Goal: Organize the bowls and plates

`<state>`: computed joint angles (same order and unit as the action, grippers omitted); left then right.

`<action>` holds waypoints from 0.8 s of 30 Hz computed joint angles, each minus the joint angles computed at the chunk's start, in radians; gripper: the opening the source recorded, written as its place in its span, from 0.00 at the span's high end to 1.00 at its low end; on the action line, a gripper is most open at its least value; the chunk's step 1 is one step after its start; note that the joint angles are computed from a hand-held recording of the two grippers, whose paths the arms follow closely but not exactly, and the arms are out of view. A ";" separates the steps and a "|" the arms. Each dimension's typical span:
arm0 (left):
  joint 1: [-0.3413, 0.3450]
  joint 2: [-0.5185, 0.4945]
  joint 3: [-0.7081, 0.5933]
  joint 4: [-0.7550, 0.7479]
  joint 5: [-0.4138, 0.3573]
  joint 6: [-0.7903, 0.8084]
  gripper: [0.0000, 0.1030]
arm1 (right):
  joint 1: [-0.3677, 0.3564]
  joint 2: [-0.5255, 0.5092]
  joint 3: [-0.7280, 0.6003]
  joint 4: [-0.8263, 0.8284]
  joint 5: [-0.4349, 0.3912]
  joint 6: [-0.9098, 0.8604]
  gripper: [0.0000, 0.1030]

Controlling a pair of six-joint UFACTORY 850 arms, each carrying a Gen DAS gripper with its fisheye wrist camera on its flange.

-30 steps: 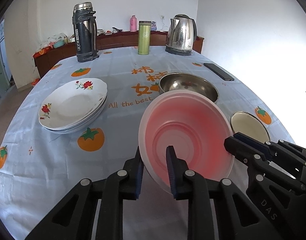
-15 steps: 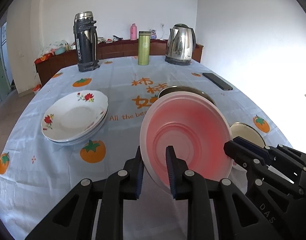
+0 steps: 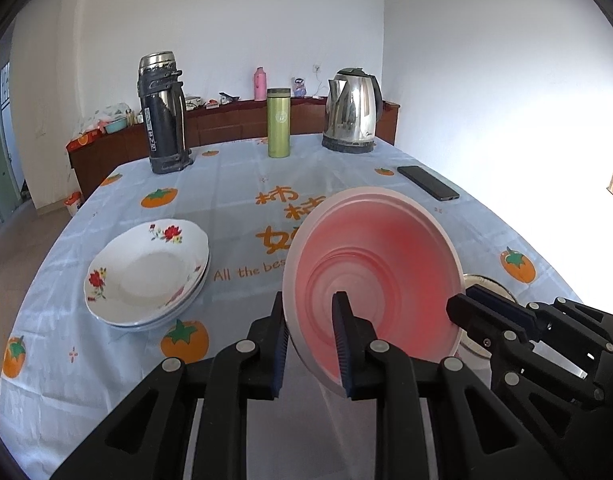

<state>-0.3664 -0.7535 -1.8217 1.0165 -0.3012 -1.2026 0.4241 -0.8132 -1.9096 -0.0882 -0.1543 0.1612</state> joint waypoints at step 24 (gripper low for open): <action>0.006 -0.191 -0.362 -0.398 -0.080 0.469 0.77 | -0.035 -0.123 -0.246 -0.088 -0.100 0.130 0.89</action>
